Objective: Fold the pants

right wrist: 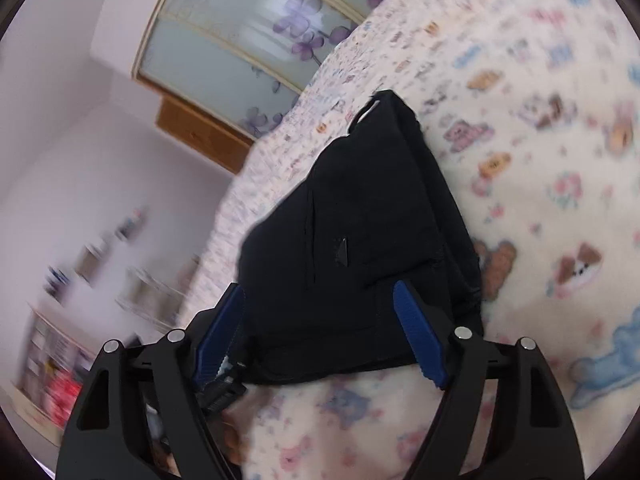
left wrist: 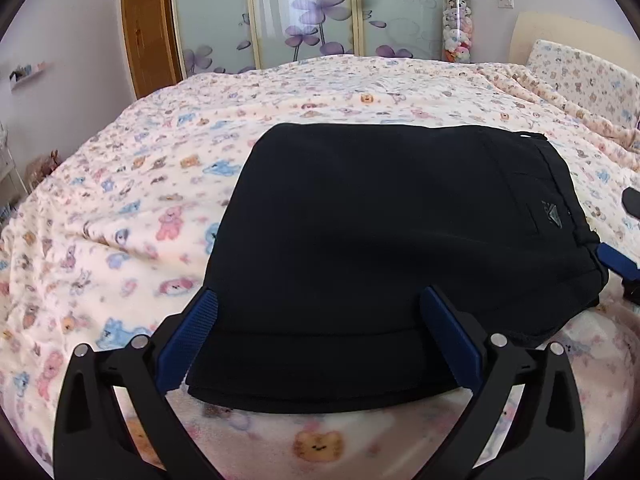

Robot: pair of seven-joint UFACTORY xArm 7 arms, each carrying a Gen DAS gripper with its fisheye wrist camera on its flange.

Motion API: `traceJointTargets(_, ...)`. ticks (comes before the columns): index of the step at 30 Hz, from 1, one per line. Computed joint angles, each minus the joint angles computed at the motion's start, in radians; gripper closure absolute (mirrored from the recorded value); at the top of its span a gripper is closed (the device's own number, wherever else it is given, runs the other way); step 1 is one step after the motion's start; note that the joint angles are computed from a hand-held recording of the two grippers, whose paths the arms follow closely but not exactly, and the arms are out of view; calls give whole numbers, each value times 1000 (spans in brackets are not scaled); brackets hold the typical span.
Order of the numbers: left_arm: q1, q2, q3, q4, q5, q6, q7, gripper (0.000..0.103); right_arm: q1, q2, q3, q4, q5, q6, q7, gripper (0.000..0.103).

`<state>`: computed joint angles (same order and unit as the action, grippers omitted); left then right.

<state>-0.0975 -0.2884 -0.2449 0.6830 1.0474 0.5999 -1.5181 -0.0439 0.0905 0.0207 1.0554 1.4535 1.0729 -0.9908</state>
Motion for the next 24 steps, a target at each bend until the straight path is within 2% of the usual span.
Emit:
traceJointTargets(5,-8,15,-6,9,12,25,-9,2,-14,21,0,11,15,40,17,24)
traceJointTargets(12,-1,-4,19,-17,7,-43,-14,2,-24,29,-1,16,6,61,2,24)
traceJointTargets(15,3,-31,26,-37,-24,-75,26,2,-28,15,-2,14,-15,70,0,24)
traceJointTargets(17,20,-88,18,-81,-24,-117,-2,2,-27,-8,-4,9,-37,79,-19,24)
traceJointTargets(19,49,-139,-1,-125,-25,-149,-42,2,-33,-11,-12,20,-68,165,-35,23)
traceJointTargets(20,61,-149,-6,-139,-40,-154,-46,2,-46,-20,7,16,-85,163,-35,18)
traceJointTargets(21,76,-150,1,-154,-65,-185,-35,2,-16,-29,-6,14,-128,119,-31,17)
traceJointTargets(22,71,-139,50,-176,-115,-257,-4,2,-3,-28,-1,16,-158,82,-25,18)
traceJointTargets(24,95,-153,70,-207,-154,-327,9,2,2,5,-1,35,-176,91,-1,18)
